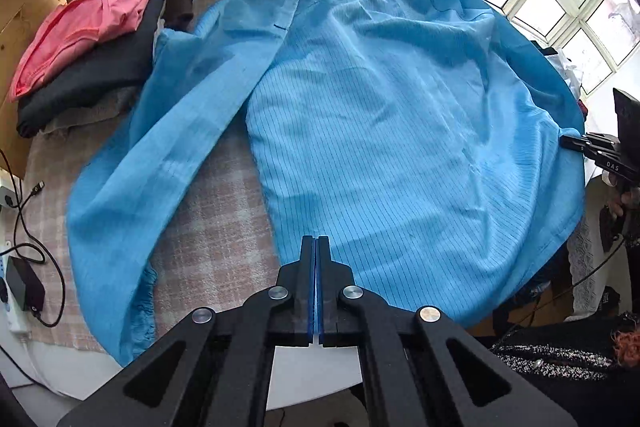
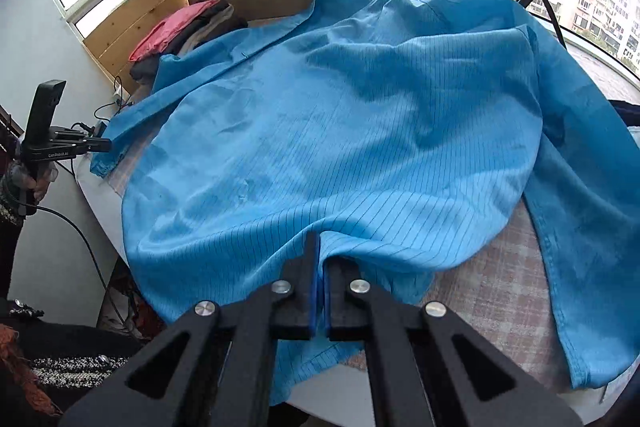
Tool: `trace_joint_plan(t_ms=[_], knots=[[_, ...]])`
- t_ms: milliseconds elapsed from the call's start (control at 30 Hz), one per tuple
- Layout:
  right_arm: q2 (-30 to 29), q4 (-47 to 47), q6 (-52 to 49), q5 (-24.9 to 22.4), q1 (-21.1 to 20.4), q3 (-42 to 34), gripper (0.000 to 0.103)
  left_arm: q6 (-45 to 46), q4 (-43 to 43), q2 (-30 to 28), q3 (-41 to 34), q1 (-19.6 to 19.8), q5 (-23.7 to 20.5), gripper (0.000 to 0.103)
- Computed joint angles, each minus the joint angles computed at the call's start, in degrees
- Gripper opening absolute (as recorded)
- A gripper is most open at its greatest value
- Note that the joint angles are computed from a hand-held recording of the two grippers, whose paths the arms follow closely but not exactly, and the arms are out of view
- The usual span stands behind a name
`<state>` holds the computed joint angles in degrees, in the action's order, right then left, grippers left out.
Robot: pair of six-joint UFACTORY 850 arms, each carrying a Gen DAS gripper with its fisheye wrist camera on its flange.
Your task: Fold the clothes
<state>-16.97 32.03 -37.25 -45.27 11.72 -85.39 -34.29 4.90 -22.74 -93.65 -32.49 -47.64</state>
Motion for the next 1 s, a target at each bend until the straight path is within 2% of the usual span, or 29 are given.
trace_joint_plan(t_ms=[67,133,167,233,300,333,367,400,467,533,633,733,900,1000], knots=[[-4.7,-1.4,5.1,0.1,1.0,-8.1,0.001,1.4,-0.1,-2.0,-2.9,1.7,-1.5,0.000],[-11.8,-6.9,13.5,-1.3,2.8,-18.3,0.002,2.7,-0.1,-3.2,-4.4,2.0,-2.0,0.001],[-15.7,-10.9,18.0,-3.3,3.7,-23.6,0.003,3.4,-0.3,-4.3,-5.3,1.5,-2.0,0.005],[-23.2,-17.9,24.0,-10.2,5.3,-34.1,0.006,4.5,-0.2,-5.0,-5.6,0.0,-2.4,0.016],[-24.4,-16.3,22.7,-13.0,4.5,-35.8,0.008,4.5,0.6,-4.2,-4.8,-2.0,-3.5,0.024],[-22.7,-12.8,19.7,-12.3,3.5,-33.1,0.011,4.3,0.3,-3.9,-4.1,-2.8,-3.6,0.026],[-20.4,-9.6,16.8,-10.9,2.4,-29.6,0.022,4.0,-0.2,-3.6,-3.2,-3.7,-3.4,0.027],[-17.2,-7.4,13.9,-8.5,1.3,-24.6,0.038,3.3,-0.7,-3.3,-2.0,-4.4,-2.9,0.027],[-11.7,-6.9,11.4,-3.2,-0.6,-15.8,0.053,1.7,-2.2,-2.9,0.6,-5.5,-1.8,0.028],[-8.0,-6.7,10.0,-0.7,-2.4,-9.0,0.053,0.4,-5.0,-2.5,3.3,-6.2,-0.9,0.028],[-5.4,-4.2,7.1,-2.0,-5.3,-1.9,0.053,-2.1,-6.8,-2.4,5.5,-6.9,-0.8,0.028],[-2.5,-4.3,1.1,-1.4,-5.9,4.4,0.053,-5.2,-6.0,-2.0,6.0,-7.6,-0.9,0.028],[0.7,-8.3,-5.2,1.1,-4.8,9.9,0.050,-10.0,-3.0,-2.0,4.8,-9.2,-3.2,0.028],[0.4,-5.3,-10.7,1.0,-4.6,9.9,0.040,-11.1,-2.4,-2.9,3.3,-10.4,-4.1,0.028]])
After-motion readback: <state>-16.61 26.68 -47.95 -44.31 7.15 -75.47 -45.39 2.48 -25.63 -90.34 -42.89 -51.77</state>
